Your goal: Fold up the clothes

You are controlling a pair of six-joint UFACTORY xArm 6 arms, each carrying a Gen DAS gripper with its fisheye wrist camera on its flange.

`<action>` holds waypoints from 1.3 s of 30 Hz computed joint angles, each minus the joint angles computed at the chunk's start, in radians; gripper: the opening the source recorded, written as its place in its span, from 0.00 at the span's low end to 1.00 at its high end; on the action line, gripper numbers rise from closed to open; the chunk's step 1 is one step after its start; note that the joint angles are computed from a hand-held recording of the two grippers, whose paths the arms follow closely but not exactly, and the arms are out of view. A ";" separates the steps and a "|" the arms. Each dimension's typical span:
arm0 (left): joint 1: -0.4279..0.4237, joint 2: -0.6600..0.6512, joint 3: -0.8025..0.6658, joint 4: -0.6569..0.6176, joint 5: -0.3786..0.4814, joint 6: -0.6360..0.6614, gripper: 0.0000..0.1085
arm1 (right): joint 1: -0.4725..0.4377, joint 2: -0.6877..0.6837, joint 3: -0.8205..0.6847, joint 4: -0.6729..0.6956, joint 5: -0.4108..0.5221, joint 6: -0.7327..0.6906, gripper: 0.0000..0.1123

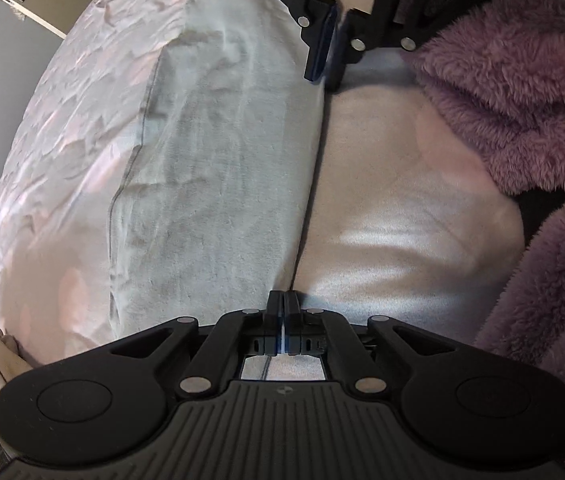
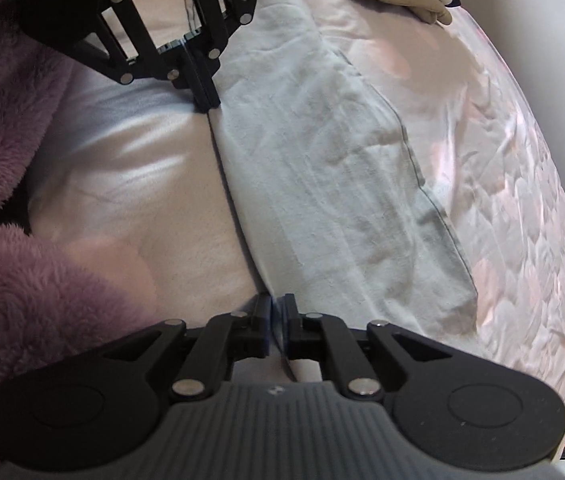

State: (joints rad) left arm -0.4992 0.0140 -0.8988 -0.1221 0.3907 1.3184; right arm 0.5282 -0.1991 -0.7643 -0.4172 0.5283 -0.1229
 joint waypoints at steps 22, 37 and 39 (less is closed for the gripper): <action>0.174 0.251 -0.409 -0.221 0.216 -0.583 0.19 | -0.132 0.179 -0.119 0.181 -0.328 0.422 0.18; 0.259 0.281 -0.480 -0.209 0.353 -0.835 0.01 | -0.234 0.201 -0.073 0.341 -0.342 0.621 0.00; 0.258 0.281 -0.480 -0.202 0.352 -0.837 0.01 | -0.250 0.191 -0.064 0.271 -0.350 0.711 0.00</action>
